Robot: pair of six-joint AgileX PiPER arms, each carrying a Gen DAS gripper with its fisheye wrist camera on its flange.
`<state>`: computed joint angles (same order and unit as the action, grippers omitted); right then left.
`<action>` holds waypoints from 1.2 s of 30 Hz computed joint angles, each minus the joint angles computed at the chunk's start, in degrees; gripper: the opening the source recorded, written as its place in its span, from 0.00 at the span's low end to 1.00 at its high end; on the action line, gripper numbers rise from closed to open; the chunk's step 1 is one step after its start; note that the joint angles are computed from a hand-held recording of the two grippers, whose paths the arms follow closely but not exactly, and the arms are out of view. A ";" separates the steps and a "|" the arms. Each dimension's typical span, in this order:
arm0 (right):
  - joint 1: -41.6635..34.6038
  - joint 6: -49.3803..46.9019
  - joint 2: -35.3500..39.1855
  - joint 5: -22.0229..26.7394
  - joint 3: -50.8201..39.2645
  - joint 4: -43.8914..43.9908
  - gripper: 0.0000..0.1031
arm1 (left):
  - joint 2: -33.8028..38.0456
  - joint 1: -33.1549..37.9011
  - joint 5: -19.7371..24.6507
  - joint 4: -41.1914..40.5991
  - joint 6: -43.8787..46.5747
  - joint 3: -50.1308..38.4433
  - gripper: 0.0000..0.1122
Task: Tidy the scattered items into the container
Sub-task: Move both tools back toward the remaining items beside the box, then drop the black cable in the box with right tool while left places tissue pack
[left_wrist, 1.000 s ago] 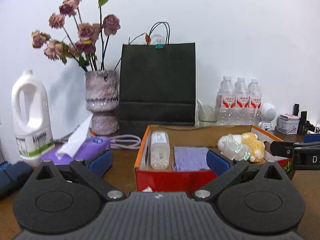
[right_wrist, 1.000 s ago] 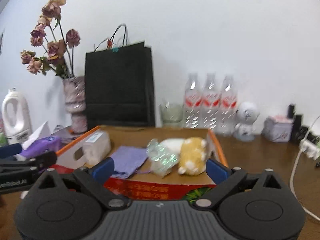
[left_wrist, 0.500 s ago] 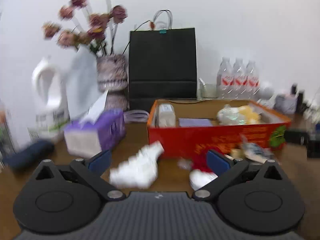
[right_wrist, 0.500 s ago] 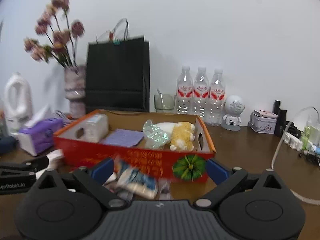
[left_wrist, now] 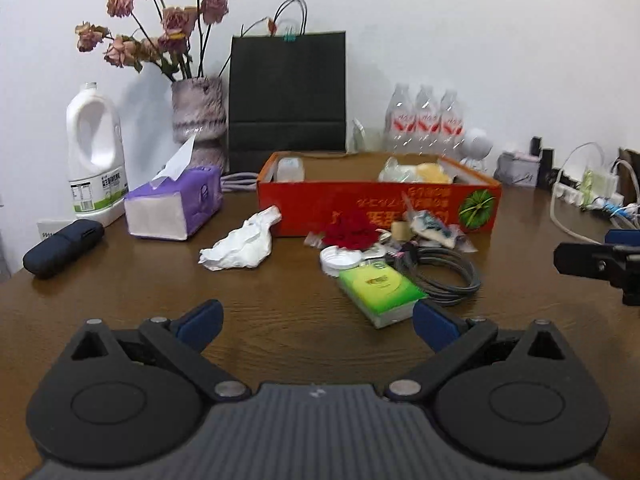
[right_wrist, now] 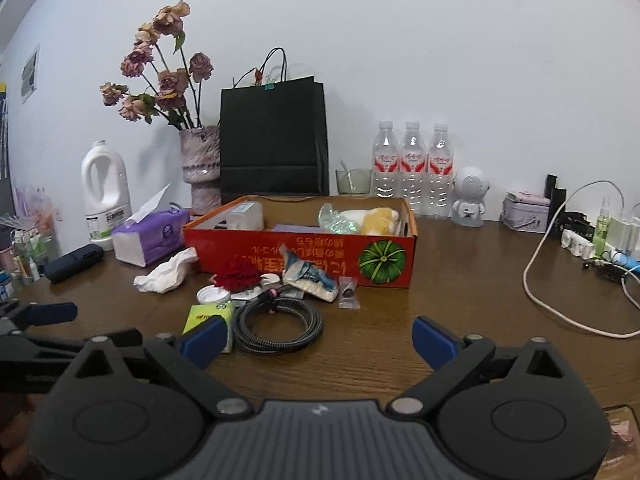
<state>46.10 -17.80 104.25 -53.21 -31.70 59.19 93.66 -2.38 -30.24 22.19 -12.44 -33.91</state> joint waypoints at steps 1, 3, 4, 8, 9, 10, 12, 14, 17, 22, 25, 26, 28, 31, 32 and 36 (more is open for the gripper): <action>-0.57 -0.42 0.28 0.99 -0.57 -0.19 0.84 | 0.49 0.42 0.63 2.13 -2.05 -1.20 0.92; -1.93 -0.62 1.07 3.00 -1.90 -1.13 0.81 | 2.09 0.78 2.94 8.66 -8.27 -4.72 0.92; -2.94 -0.25 1.43 4.17 -2.63 -2.20 0.78 | 3.12 0.90 4.06 13.57 -12.10 -6.84 0.92; -7.85 -4.51 2.70 9.84 -7.40 -3.38 0.68 | 10.20 -1.21 10.00 36.48 -30.96 -18.88 0.89; -9.24 -6.42 3.11 11.38 -9.01 -2.88 0.66 | 11.80 -2.79 12.93 40.70 -35.75 -21.81 0.89; -10.65 -7.61 3.44 12.95 -10.40 -2.83 0.65 | 13.25 -3.55 14.12 46.42 -41.39 -24.30 0.89; -13.56 -8.77 4.32 16.60 -13.27 -4.10 0.63 | 15.61 -4.41 14.54 51.12 -45.86 -27.37 0.88; -15.71 -11.83 5.86 20.32 -16.81 -4.08 0.62 | 16.62 -4.95 15.67 49.83 -43.73 -27.88 0.80; -17.73 -21.04 9.52 25.89 -23.64 -0.59 0.56 | 16.74 -2.21 11.69 52.00 -44.65 -26.72 0.79; -19.30 -35.60 17.96 30.53 -34.25 10.85 0.22 | 17.75 0.75 9.42 63.04 -58.42 -29.06 0.74; -18.53 -34.48 16.39 30.56 -31.64 9.31 0.17 | 17.52 0.69 10.10 63.69 -59.27 -29.16 0.66; -17.72 -36.34 15.38 30.05 -30.33 11.20 0.17 | 17.41 0.91 9.42 63.94 -59.49 -29.02 0.64; -15.06 -38.96 13.13 27.33 -26.55 15.02 0.17 | 17.34 1.24 8.69 63.04 -58.91 -28.75 0.64; -12.09 -34.52 9.17 25.21 -20.05 14.41 0.20 | 17.40 1.29 8.43 61.66 -58.64 -28.59 0.65; -12.15 -32.46 8.16 25.76 -18.89 12.87 0.24 | 17.52 1.12 8.52 61.91 -59.06 -28.78 0.65; -13.13 -29.04 8.83 25.56 -20.23 6.04 0.39 | 17.44 0.13 9.59 55.15 -50.37 -27.46 0.49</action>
<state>32.97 -46.83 113.09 -27.65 -51.94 65.23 111.09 -2.25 -20.66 77.34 -62.81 -61.37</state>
